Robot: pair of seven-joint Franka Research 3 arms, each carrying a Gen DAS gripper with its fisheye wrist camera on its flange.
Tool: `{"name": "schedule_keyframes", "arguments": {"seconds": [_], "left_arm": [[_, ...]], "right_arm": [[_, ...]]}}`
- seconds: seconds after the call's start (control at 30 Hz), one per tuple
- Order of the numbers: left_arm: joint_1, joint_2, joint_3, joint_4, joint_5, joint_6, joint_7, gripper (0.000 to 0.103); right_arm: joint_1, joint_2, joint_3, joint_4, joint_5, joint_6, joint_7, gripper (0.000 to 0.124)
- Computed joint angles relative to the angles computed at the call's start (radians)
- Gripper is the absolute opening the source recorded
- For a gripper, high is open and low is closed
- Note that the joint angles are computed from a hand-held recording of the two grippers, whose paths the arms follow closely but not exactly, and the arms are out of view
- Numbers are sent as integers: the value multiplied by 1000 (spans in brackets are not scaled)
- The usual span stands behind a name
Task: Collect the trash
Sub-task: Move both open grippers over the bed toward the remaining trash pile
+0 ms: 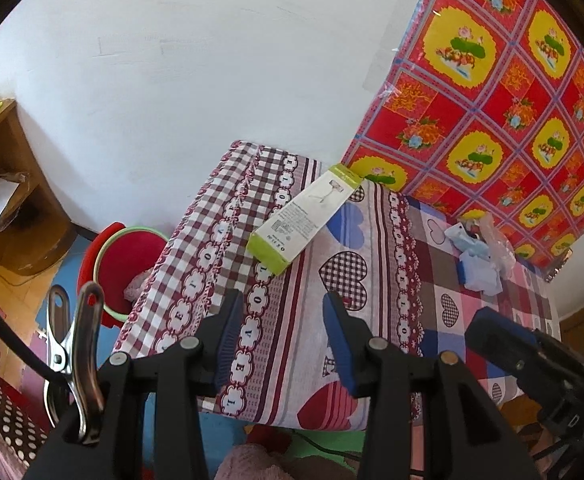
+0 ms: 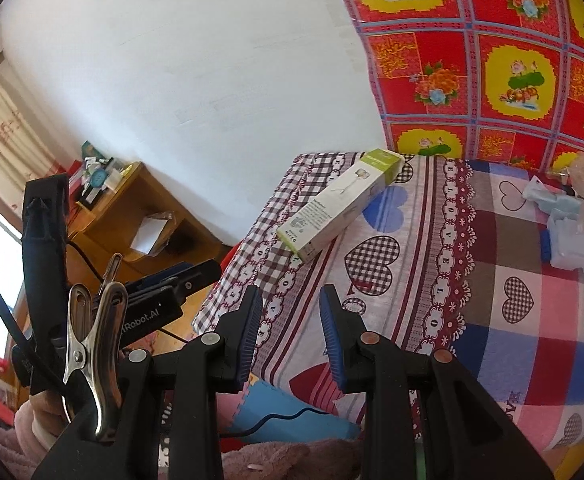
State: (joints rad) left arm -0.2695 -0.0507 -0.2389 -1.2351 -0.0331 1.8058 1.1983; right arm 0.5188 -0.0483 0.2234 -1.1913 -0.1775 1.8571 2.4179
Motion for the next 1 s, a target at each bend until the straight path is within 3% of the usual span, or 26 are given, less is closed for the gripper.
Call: {"name": "schedule_keyframes", "arguments": {"seconds": [0.6,1.0], "left_arm": [[-56,133,-35,153,35,-43,-8,43],[-219,330,-51,442,183,-165,-140,43]], "right_arm": [[-80,-126,-10,-168,33,41,18,31],[-195,-297,-46,-361,179,83,-123,31]]}}
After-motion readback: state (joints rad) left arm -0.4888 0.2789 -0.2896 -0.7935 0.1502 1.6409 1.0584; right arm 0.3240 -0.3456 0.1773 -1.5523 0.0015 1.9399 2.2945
